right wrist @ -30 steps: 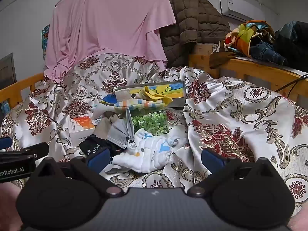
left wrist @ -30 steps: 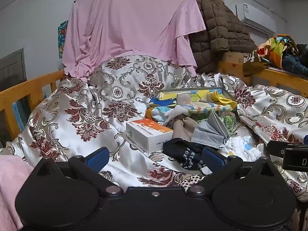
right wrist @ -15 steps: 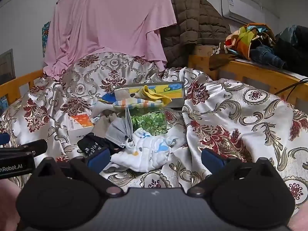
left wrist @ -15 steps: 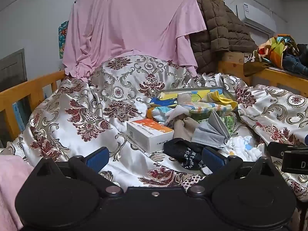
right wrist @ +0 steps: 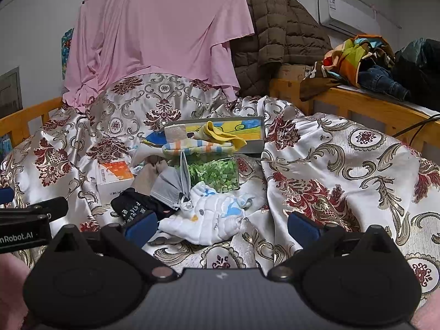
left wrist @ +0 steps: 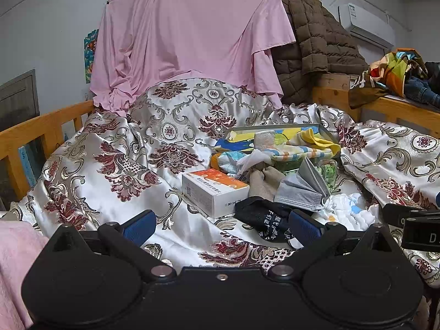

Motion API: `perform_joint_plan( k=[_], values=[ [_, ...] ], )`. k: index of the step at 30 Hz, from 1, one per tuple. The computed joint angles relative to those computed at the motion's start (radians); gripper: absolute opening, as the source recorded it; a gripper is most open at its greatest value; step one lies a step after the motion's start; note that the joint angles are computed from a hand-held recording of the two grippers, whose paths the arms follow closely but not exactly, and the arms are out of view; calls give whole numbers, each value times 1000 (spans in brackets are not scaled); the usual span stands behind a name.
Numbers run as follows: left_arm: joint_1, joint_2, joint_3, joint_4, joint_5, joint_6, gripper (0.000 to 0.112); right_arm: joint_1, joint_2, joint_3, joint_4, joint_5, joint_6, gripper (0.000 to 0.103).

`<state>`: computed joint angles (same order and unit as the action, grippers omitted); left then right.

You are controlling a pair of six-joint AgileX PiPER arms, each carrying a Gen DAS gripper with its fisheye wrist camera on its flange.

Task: Organize soft objects

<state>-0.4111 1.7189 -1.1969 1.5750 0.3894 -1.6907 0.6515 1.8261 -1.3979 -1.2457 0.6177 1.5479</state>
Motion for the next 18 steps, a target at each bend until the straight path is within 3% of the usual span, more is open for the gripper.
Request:
perform_joint_plan(
  k=[18],
  values=[
    [0, 1, -1, -5, 1, 6, 102, 0, -2, 3, -4, -1, 2, 103]
  ],
)
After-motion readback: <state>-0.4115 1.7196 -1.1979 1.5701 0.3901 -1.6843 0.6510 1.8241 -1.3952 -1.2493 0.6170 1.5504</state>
